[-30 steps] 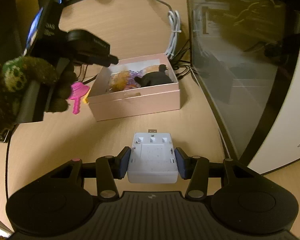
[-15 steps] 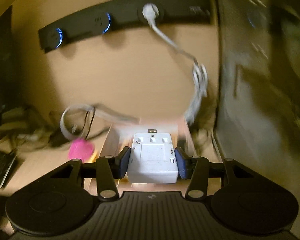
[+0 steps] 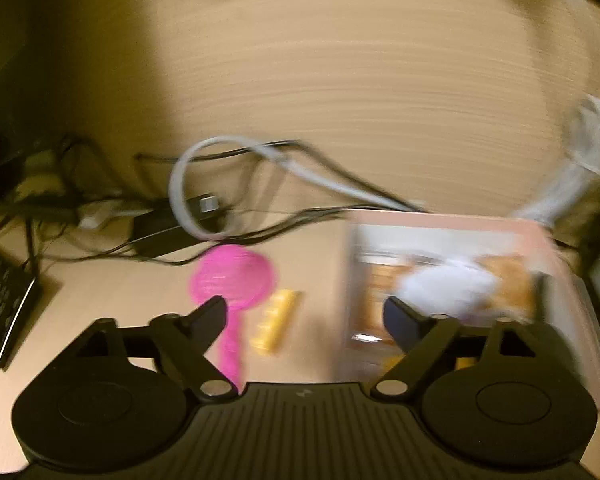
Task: Organize objects
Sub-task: 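Release the white USB hub into the pink box with the right tool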
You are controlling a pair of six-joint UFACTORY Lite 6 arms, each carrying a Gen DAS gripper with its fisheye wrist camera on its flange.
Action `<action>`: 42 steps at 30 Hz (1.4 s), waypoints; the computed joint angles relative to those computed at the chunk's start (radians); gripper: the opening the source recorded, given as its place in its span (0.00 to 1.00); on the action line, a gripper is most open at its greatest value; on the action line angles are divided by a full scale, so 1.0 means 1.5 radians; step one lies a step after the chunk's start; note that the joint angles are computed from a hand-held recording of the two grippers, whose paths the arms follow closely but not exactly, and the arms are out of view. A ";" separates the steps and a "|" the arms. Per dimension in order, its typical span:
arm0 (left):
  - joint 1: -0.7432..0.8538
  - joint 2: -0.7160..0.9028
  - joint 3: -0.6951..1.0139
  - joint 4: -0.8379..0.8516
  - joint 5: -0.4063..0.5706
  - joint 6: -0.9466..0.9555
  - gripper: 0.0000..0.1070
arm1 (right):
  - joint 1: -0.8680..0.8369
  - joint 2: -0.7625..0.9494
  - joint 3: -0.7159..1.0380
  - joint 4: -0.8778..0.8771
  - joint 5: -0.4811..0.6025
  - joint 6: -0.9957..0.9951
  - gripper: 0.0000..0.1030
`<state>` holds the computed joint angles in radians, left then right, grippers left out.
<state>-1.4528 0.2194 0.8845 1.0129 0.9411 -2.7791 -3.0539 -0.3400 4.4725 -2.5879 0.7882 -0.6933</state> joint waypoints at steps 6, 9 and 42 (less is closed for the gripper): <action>-0.065 -0.056 -0.064 -0.005 0.041 -0.061 0.19 | 0.175 -0.153 -0.147 -0.222 -0.042 0.203 0.88; -0.099 -0.075 -0.085 -0.026 0.062 -0.064 0.19 | 0.209 -0.242 -0.246 -0.297 -0.026 0.287 0.88; 0.079 -0.060 -0.116 0.175 -0.116 -0.023 0.19 | 0.061 0.189 0.284 -0.032 0.073 0.044 0.31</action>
